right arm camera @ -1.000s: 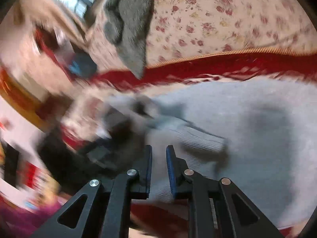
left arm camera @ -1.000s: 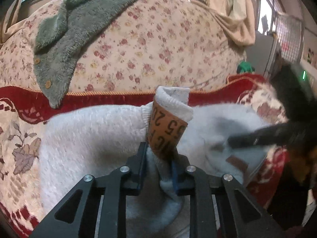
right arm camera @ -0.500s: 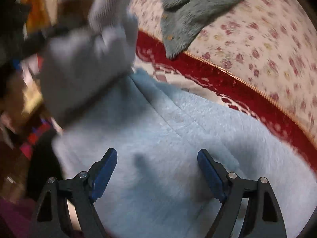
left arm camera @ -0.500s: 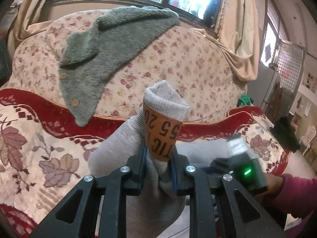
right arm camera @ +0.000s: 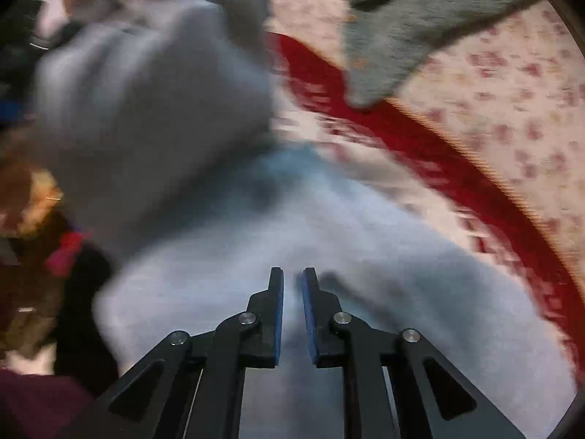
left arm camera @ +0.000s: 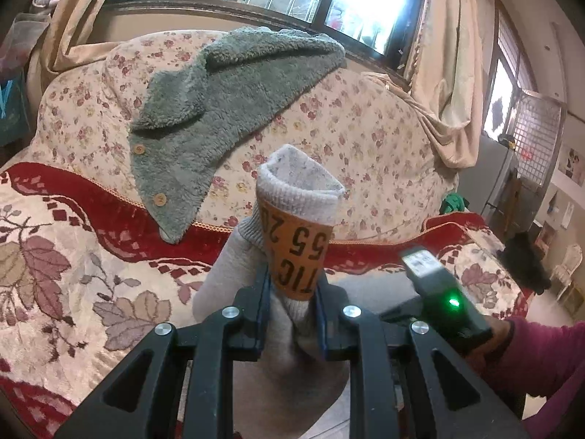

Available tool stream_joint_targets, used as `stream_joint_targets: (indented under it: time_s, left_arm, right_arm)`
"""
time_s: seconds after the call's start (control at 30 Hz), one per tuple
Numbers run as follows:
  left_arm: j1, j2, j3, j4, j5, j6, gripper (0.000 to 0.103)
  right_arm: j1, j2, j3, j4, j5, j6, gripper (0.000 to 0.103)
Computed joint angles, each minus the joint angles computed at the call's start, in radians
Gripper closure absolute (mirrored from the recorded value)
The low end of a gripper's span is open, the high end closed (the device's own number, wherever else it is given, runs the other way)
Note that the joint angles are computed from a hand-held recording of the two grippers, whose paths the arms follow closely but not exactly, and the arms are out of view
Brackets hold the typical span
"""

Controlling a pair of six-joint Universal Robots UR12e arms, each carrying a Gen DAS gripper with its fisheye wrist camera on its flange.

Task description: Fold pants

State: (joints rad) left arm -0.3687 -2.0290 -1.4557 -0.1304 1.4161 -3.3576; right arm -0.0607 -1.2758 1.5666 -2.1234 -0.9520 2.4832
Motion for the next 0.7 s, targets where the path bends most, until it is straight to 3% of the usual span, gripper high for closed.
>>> stream_joint_targets:
  time_s: [0.07,0.1,0.13,0.23,0.43,0.57,0.7]
  left_arm:
    - [0.004,0.003,-0.007,0.008,-0.006,-0.004,0.083]
    - [0.005,0.005,-0.012,0.012,-0.005,-0.007,0.083]
    - [0.007,0.008,-0.018,0.018,-0.005,-0.011,0.083]
    - [0.018,0.017,-0.039,0.039,-0.030,-0.022,0.083]
    - [0.037,0.030,-0.068,0.062,-0.047,-0.028,0.083]
    - [0.043,0.030,-0.077,0.058,-0.042,-0.031,0.083]
    - [0.043,0.026,-0.079,0.063,-0.037,-0.033,0.083]
  right_arm:
    - [0.013,-0.020,0.020,0.006,-0.021,-0.046,0.068]
    - [0.023,-0.029,0.033,-0.006,-0.057,-0.069,0.049]
    - [0.035,-0.037,0.049,-0.027,-0.111,-0.095,0.038]
    - [0.047,-0.038,0.094,-0.145,-0.185,-0.061,0.038]
    - [0.057,0.044,0.055,-0.333,-0.156,0.108,0.039]
    - [0.075,0.128,-0.052,-0.288,-0.128,0.106,0.038]
    - [0.072,0.158,-0.099,-0.239,-0.059,0.132,0.037]
